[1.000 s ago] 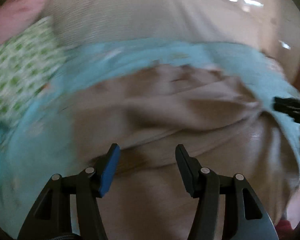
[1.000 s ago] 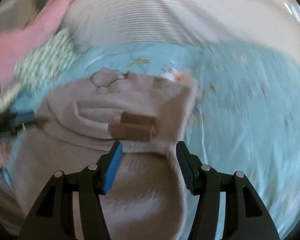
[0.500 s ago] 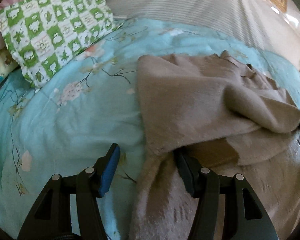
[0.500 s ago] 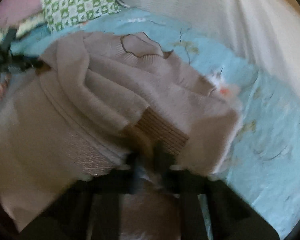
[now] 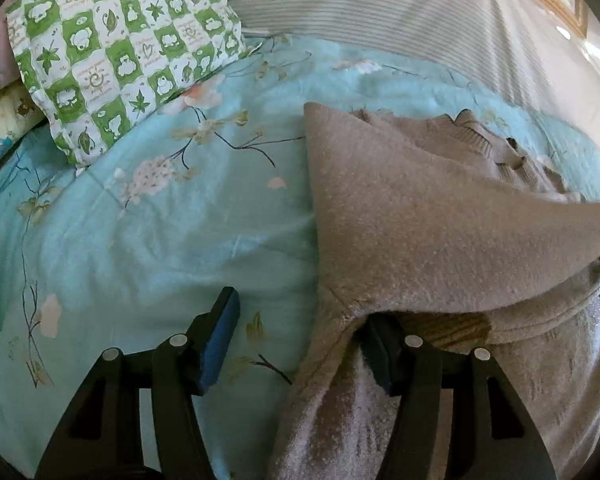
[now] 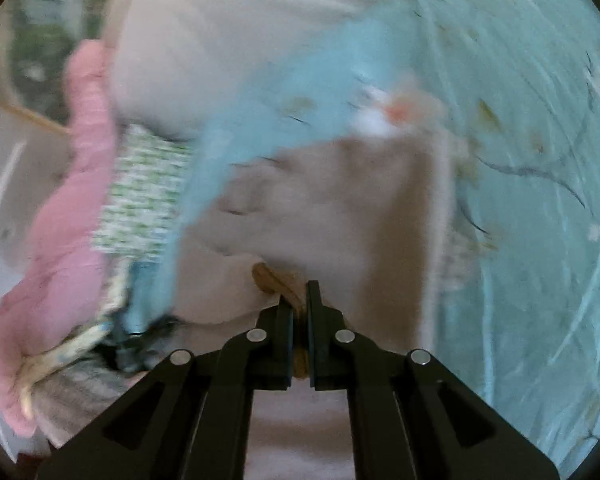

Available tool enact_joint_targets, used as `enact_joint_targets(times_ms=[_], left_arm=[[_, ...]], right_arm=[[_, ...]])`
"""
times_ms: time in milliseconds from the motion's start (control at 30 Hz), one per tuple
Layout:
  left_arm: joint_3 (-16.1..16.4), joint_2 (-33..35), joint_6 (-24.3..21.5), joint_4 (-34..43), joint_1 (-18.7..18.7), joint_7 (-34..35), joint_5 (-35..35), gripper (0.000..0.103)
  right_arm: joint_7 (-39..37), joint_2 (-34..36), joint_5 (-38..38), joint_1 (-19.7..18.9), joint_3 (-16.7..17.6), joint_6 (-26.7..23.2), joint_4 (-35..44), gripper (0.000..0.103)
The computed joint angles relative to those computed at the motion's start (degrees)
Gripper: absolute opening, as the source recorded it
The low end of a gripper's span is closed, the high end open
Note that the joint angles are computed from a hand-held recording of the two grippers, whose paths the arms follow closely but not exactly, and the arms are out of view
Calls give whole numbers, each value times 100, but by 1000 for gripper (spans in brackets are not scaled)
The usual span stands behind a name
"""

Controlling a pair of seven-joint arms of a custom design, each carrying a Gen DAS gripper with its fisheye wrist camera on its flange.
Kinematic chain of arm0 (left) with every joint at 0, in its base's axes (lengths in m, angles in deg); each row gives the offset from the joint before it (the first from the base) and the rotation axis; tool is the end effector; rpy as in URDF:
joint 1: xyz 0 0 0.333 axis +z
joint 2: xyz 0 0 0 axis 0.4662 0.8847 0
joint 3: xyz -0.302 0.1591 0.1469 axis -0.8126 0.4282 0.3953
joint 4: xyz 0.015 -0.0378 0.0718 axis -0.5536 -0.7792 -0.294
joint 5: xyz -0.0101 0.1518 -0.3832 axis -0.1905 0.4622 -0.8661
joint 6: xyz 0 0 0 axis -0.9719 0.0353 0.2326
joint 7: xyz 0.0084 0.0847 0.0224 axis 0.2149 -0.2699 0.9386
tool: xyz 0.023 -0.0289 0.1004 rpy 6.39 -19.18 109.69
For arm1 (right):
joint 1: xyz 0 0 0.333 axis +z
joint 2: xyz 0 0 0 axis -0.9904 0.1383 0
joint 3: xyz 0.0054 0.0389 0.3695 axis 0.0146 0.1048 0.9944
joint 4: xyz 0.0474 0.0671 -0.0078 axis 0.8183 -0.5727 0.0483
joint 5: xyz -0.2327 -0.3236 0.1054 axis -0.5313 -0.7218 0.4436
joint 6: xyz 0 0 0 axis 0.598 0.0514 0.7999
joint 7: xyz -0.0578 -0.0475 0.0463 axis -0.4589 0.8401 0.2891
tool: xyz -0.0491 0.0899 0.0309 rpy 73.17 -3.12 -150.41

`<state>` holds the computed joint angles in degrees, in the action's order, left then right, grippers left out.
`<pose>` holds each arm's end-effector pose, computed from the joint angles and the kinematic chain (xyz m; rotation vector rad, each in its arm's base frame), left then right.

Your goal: Fold small clothes

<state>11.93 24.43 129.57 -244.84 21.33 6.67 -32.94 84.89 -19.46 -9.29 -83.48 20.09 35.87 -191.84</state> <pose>0.3335 -0.0843 0.5259 -2.1419 1.3288 -0.4853 0.5054 -0.0295 0.5779 -1.7405 1.5277 0.3687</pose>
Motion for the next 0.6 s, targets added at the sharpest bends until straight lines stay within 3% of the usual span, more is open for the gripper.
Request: enact_joint_targets(times_ms=[100,167,200,267,333,467,533,600], left_arm=[[33,-22,39,-13,-6,24,-25,62],[34,-28,41,-23,4,18,-38,62],[37,-24,48,-26,6,13,-48,62],[56,-16,92,-42,19,10,-55,62],[60,-22,128,-59,36,-10,-63,62],[15,8,101,-41,57,-35,-48,63],[13,26,84,-25,60,-34,-43,63],[3,41,72,-14,69,-46,-33,63]], right_arm=[[324,103,-198,-22,96,349,-128,7],[375,39,-120,-20,82,476,-244,16],[388,7,-47,-19,61,518,-292,41],[315,-84,209,-8,3,622,-421,66],[-17,-340,496,12,-56,776,-675,66],[-533,-761,337,117,105,1293,-1060,66],[-604,-816,80,201,258,1559,-1130,60],[-407,-739,-176,260,402,1857,-1114,46]])
